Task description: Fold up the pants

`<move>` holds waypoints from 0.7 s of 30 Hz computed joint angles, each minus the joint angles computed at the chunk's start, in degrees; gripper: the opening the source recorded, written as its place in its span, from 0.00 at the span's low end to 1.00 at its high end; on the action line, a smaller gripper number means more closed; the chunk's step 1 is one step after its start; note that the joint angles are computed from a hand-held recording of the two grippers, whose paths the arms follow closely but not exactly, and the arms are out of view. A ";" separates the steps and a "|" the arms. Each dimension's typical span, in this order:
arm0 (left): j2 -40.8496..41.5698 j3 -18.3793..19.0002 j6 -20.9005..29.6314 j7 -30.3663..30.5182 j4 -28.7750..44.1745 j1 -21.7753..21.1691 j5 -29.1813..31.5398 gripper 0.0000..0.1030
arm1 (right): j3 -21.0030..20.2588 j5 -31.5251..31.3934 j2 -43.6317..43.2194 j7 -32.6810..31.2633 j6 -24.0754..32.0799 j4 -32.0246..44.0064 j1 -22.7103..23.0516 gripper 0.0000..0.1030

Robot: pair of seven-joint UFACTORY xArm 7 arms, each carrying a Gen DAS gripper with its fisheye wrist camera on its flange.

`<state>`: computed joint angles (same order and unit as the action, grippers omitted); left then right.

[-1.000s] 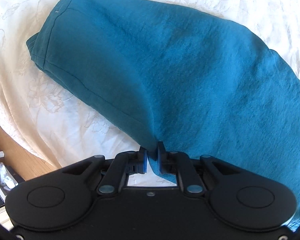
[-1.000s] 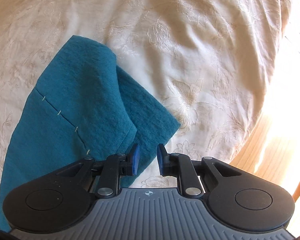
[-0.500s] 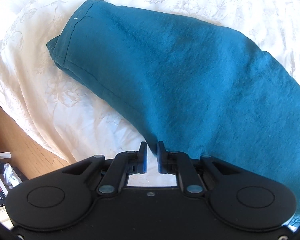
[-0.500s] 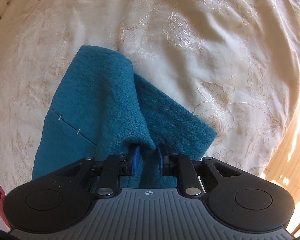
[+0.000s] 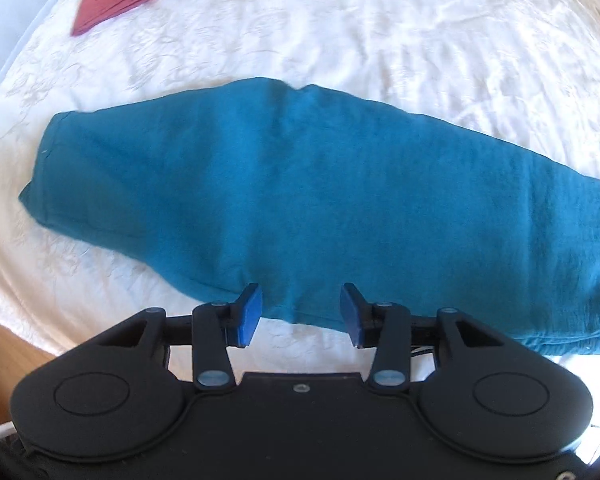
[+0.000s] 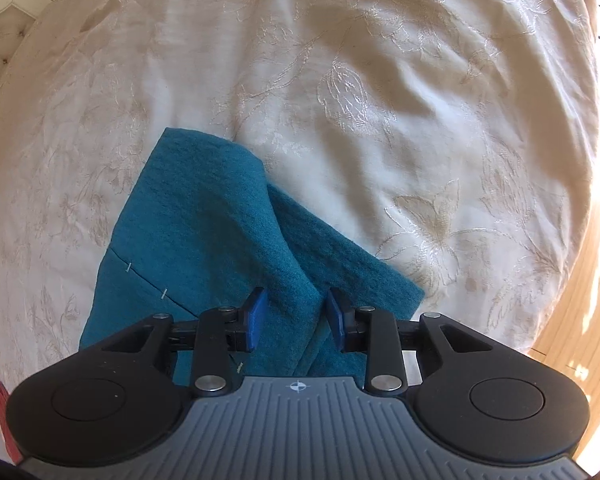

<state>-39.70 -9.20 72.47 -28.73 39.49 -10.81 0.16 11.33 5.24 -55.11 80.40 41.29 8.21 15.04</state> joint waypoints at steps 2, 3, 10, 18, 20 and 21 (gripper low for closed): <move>2.27 -0.56 -2.21 1.00 0.79 -1.42 -1.13 0.51 | -0.53 0.50 2.05 -0.23 -0.83 0.24 0.12 0.31; 3.56 -1.05 -3.22 1.45 1.25 -2.10 -1.29 0.52 | -0.84 0.63 2.84 -0.63 -1.13 0.44 0.21 0.31; 10.44 -2.77 -5.80 3.37 4.27 -5.76 -1.33 0.53 | 1.53 -3.87 5.02 -5.55 4.73 7.23 0.02 0.11; 14.15 -2.65 -6.31 3.77 5.45 -7.28 -1.68 0.58 | 6.28 -7.57 0.94 -6.16 21.37 13.03 1.75 0.06; 14.55 -2.37 -5.72 3.96 5.74 -7.39 -1.84 0.58 | 3.47 -4.63 -1.75 -5.42 17.32 8.84 2.28 0.08; 14.59 -2.35 -5.72 3.94 5.74 -7.45 -1.87 0.58 | 2.65 -3.18 -3.52 -4.42 14.70 6.67 2.22 0.12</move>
